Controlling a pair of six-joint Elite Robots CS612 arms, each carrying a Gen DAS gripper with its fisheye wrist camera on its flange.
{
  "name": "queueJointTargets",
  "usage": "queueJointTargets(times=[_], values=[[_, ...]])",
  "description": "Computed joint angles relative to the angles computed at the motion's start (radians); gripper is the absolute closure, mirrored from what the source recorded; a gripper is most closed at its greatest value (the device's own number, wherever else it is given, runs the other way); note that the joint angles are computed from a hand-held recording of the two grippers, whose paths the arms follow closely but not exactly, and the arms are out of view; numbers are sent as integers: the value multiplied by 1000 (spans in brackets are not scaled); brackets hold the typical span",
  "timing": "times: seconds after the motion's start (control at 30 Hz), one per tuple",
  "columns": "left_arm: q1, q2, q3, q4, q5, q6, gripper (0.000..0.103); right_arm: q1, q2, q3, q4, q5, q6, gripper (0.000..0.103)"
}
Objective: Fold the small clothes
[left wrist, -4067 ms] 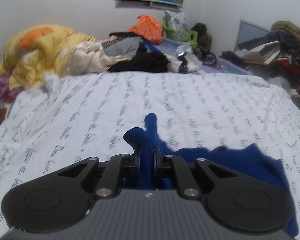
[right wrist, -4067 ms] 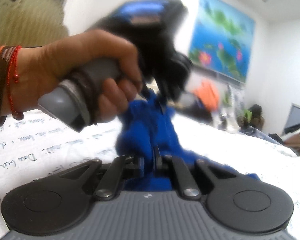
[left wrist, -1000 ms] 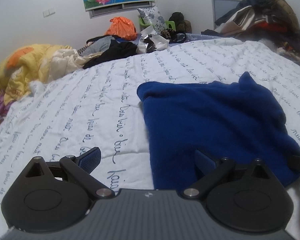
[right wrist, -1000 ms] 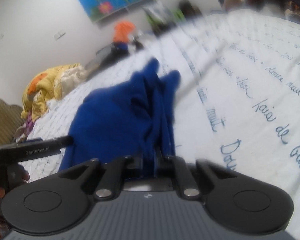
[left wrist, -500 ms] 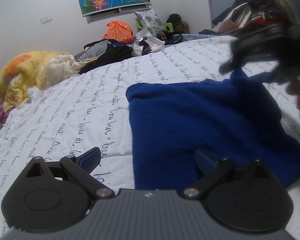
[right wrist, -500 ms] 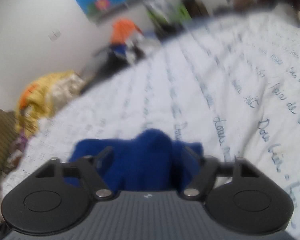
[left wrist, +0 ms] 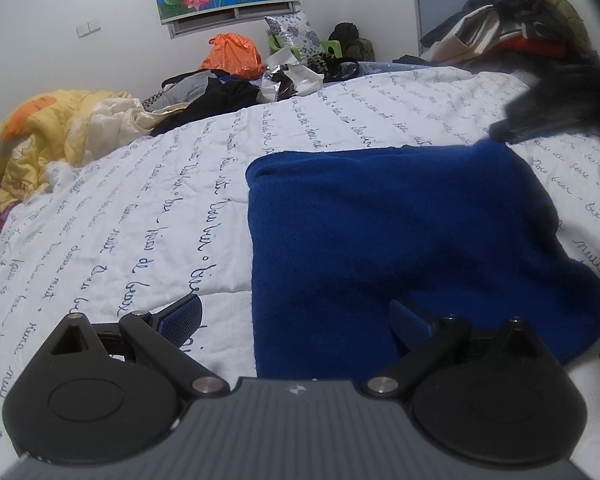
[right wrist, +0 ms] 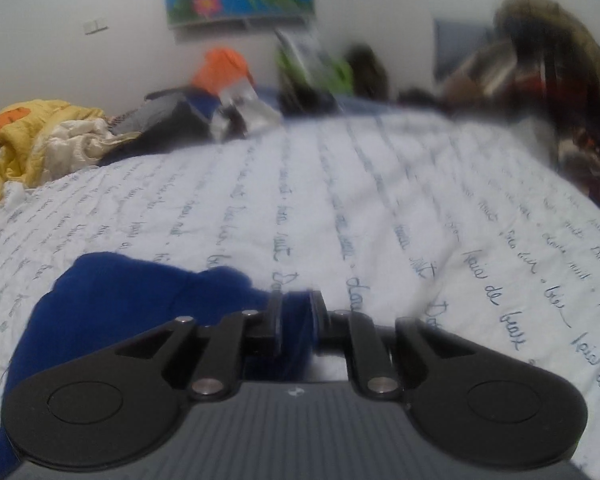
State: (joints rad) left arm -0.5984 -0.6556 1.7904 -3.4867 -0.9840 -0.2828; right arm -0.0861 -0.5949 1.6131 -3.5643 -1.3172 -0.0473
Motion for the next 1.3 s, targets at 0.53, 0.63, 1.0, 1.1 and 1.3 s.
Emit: queueJointTargets(times=[0.53, 0.63, 1.0, 1.1, 1.3], values=[[5, 9, 9, -31, -19, -41, 0, -20, -28, 176, -175, 67, -3, 38], [5, 10, 10, -34, -22, -61, 0, -12, -30, 206, -213, 73, -44, 38], [33, -4, 43, -99, -106, -57, 0, -27, -39, 220, -150, 79, 48, 32], [67, -8, 61, -132, -220, -89, 0, -59, -49, 234, -89, 211, 27, 31], [124, -6, 61, -145, -429, -179, 9, -90, -38, 223, -30, 347, 54, 29]])
